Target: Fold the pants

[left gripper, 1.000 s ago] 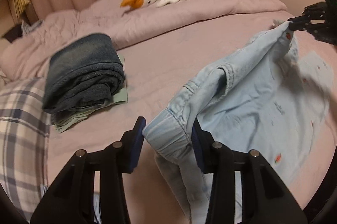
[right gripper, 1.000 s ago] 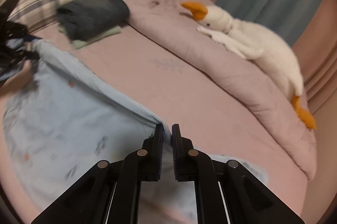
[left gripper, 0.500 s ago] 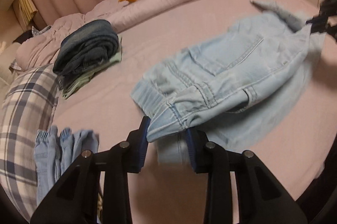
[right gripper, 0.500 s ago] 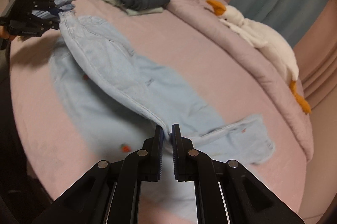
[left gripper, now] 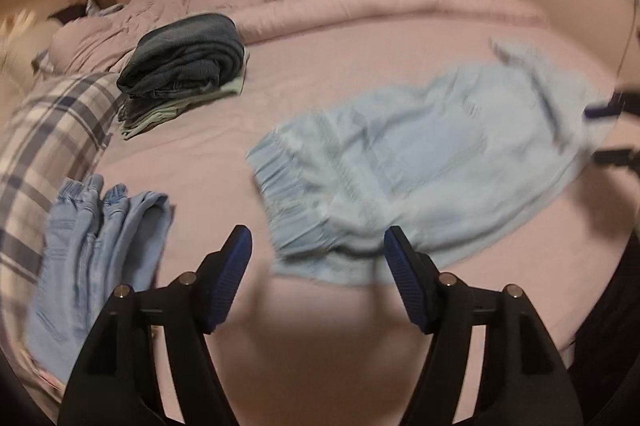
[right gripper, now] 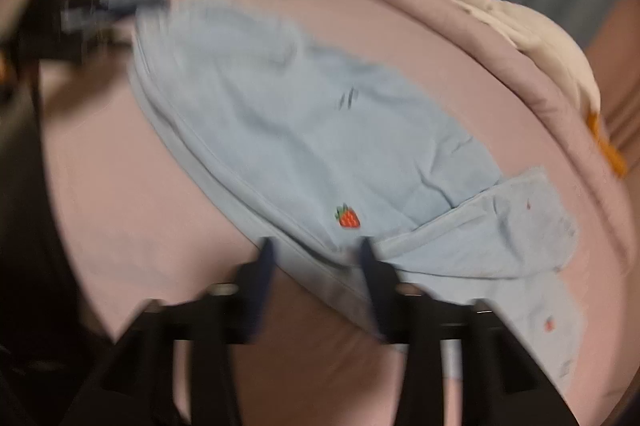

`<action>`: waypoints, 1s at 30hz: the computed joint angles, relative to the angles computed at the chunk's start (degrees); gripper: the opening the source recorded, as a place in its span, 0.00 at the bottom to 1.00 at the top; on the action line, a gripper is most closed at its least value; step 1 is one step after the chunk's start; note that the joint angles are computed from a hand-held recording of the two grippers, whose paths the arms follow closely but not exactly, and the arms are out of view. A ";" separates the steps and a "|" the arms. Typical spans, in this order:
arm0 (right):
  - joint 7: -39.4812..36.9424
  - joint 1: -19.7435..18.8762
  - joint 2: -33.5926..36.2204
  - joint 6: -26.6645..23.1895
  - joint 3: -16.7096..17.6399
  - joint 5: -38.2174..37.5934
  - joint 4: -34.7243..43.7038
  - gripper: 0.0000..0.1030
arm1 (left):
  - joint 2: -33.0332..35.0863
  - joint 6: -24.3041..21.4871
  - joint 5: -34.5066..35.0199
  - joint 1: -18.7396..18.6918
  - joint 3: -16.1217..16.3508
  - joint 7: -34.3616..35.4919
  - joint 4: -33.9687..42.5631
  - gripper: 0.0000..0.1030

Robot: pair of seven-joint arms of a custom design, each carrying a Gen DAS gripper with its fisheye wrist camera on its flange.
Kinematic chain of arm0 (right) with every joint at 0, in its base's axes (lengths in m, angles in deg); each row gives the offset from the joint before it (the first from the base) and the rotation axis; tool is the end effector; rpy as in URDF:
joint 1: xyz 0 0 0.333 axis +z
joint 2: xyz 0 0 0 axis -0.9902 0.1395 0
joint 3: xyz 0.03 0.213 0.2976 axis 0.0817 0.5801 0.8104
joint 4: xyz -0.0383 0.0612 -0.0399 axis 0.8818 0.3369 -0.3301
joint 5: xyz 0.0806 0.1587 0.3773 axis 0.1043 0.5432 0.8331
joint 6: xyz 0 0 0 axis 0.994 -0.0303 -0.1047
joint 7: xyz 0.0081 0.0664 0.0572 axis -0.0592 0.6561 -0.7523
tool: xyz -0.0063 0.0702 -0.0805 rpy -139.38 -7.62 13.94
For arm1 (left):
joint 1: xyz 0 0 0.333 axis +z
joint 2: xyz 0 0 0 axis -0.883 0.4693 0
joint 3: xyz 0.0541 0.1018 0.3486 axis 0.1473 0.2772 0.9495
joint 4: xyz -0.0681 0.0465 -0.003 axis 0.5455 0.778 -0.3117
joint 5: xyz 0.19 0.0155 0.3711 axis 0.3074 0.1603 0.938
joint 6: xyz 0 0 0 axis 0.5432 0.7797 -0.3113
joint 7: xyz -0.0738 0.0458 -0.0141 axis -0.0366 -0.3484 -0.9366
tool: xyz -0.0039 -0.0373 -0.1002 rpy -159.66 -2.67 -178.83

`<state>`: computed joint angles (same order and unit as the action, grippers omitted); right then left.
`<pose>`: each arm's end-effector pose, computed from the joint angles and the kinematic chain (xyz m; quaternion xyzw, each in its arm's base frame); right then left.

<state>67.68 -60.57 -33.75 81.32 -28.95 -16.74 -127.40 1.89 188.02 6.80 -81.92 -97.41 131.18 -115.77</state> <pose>0.5218 0.2890 0.4595 -0.7476 0.5803 -0.2569 0.1959 0.6081 -0.3927 0.4773 -0.3630 0.8489 -0.3303 0.1963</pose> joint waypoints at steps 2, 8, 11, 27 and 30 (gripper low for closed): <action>7.79 -1.11 -1.33 7.01 -1.07 -3.89 -1.98 0.66 | 1.69 0.52 -5.74 2.89 -5.30 2.01 1.77 0.66; 3.20 -3.49 5.61 6.43 -0.38 11.37 0.57 0.66 | 9.31 -5.16 -13.78 0.65 -10.59 4.01 11.64 0.66; 1.93 -2.27 4.74 9.64 -2.13 14.68 -1.12 0.66 | 12.09 -8.80 -14.78 -1.78 -10.91 4.70 15.90 0.66; 17.49 -14.34 3.33 11.37 -7.07 21.27 0.72 0.66 | 19.06 -18.25 -9.64 -9.19 -4.94 1.94 26.78 0.72; 16.16 -13.58 8.17 7.76 -8.20 23.77 7.31 0.66 | 19.50 -18.45 -10.52 -8.62 -5.65 2.48 27.29 0.74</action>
<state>83.84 -74.15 -25.58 89.08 -37.14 7.03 -120.08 21.39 169.57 -3.71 -90.54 -103.06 133.65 -88.47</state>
